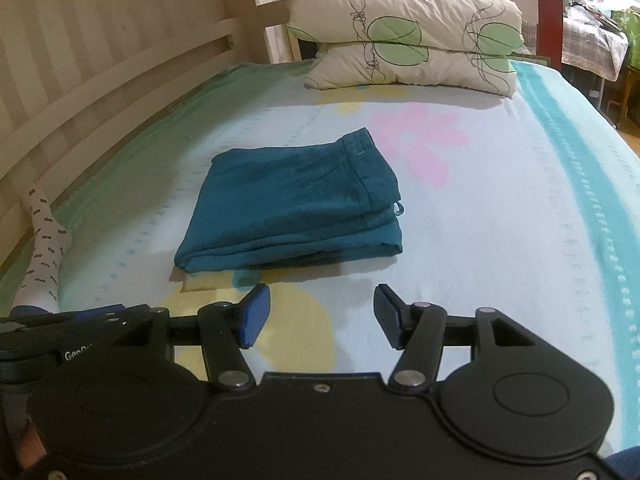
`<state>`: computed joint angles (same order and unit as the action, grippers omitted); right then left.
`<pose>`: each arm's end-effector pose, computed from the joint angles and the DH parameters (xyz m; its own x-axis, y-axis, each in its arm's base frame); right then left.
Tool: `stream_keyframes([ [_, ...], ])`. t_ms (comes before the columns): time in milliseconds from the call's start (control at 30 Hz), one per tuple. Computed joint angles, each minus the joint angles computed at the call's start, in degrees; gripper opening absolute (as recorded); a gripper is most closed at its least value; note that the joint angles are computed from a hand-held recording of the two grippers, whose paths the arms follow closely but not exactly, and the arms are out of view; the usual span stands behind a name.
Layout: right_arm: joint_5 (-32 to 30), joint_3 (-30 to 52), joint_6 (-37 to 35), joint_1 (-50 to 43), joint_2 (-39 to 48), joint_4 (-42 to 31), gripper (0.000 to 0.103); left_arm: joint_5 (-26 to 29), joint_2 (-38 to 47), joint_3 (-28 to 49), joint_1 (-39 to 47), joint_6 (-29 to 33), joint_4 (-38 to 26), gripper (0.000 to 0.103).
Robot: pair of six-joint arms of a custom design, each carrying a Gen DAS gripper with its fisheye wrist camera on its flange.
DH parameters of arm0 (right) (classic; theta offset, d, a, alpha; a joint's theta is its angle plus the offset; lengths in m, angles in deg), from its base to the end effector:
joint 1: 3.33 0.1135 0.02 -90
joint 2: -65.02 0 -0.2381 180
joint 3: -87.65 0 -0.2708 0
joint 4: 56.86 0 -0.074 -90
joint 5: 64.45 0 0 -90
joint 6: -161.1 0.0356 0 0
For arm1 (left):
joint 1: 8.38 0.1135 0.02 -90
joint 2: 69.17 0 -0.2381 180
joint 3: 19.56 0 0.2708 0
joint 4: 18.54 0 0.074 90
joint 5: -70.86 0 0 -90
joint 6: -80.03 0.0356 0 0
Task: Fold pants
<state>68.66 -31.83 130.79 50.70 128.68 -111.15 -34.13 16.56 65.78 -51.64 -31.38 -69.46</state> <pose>0.1598 0.1788 0.2278 -0.5733 0.2830 -0.7689 0.2382 0.9555 0.1741 0.2545 -0.2269 0.2645 -0.7279 0.2008 -0.6557 0.2992 0.9533 -0.0402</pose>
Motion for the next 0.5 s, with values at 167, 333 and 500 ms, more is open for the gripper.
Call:
stream_keyframes([
  [167, 1.66, 1.06, 2.39, 2.01, 0.65, -2.19, 0.062, -1.56, -1.82, -1.62, -1.69, -0.26, 0.35, 0.023],
  [333, 2.66, 1.03, 4.56, 3.36, 0.71, -2.84, 0.062, -2.01, -2.73, -2.56, -2.7, -0.96, 0.27, 0.023],
  [500, 2.7, 0.93, 5.47, 3.97, 0.99, -2.94, 0.062, -2.33, -2.27, -2.18, -3.47, -1.77, -0.3, 0.023],
])
